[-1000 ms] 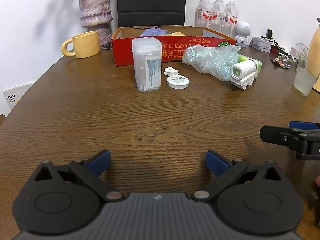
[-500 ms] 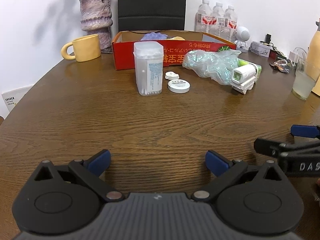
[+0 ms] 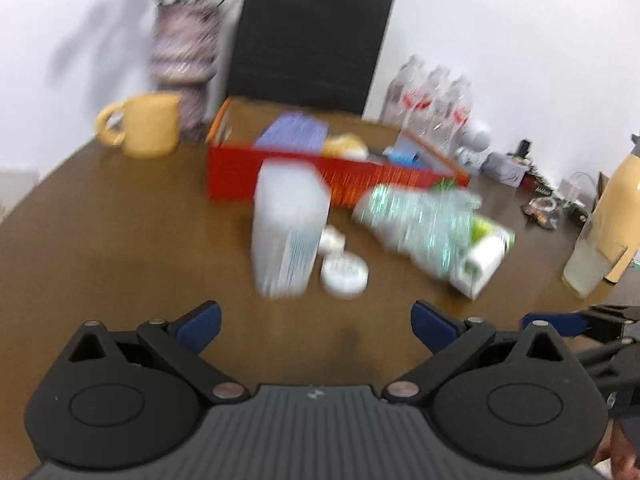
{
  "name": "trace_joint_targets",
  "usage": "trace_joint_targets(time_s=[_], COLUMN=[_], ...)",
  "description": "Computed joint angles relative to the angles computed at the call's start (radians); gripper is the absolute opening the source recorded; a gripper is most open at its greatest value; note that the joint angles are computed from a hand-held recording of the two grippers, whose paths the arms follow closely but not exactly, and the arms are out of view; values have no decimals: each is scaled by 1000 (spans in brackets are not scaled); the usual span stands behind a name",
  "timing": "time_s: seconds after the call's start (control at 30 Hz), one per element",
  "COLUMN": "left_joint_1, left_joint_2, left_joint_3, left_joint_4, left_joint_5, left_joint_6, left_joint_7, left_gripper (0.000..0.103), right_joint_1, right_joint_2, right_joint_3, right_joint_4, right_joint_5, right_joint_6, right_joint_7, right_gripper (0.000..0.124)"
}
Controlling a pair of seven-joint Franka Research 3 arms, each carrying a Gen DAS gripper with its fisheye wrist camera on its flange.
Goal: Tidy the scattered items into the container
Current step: 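Grasp the clear white plastic container with the left tool while the right tool grasps the round white disc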
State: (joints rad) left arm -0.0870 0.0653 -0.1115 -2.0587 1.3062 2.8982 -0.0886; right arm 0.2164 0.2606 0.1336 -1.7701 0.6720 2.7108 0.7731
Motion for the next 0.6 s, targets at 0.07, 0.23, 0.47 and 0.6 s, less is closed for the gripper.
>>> trace_joint_targets(time_s=[0.07, 0.23, 0.47, 0.6], left_joint_1=[8, 0, -25, -4], left_joint_2=[46, 149, 99, -5], left_joint_3=[8, 40, 88, 63], left_joint_4=[59, 177, 121, 18], left_joint_5=[-16, -115, -101, 26], left_joint_6=[5, -29, -45, -49], left_joint_7=[70, 181, 148, 18], left_gripper=[98, 71, 42, 42], right_joint_1=[8, 31, 72, 100], right_joint_2=[36, 112, 150, 234], right_joint_3=[-1, -6, 8, 1], right_joint_4=[52, 138, 165, 281], right_joint_5=[-37, -121, -199, -234], right_joint_6=[-31, -90, -23, -33], right_joint_7=[-4, 26, 42, 134], right_gripper=[65, 50, 49, 50])
